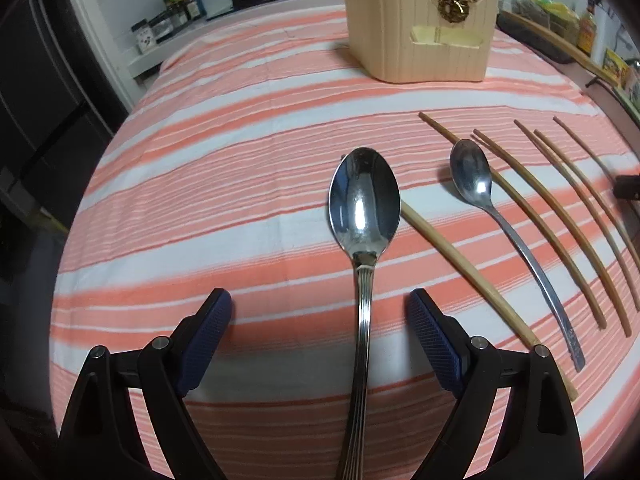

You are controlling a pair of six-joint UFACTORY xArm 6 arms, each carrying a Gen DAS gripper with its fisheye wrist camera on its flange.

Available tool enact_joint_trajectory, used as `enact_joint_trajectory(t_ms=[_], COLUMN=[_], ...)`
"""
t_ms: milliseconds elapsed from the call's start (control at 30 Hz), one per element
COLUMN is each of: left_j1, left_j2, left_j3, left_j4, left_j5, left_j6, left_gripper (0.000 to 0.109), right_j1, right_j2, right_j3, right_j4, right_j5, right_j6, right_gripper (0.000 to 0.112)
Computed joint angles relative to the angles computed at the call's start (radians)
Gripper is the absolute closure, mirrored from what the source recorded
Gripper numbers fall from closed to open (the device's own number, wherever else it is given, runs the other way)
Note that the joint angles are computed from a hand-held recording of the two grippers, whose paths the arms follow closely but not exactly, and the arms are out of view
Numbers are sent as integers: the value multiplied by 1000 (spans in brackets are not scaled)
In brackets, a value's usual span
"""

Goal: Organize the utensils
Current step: 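Lower the left tool onto the large metal spoon and close it while the right tool grasps a chopstick, then lift the spoon and chopstick and carry both over the cream box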

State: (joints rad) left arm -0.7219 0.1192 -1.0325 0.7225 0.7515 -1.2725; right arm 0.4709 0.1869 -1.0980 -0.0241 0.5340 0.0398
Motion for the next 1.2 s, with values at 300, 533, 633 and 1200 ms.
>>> enact_joint_trajectory(t_ms=[300, 533, 633, 1200], left_j1=[62, 78, 89, 43], left_j2=[58, 112, 117, -92], left_j3=[-68, -143, -142, -62], left_j4=[-110, -167, -216, 64], left_j5=[-63, -59, -105, -86], left_j6=[152, 247, 282, -20], left_gripper=[25, 41, 63, 67], right_j1=[-11, -11, -10, 8], right_j2=[134, 289, 336, 39], right_j3=[-219, -437, -501, -214], right_j4=[60, 60, 71, 348], right_j5=[181, 245, 254, -68], right_j6=[-112, -96, -88, -199], right_gripper=[90, 89, 89, 106])
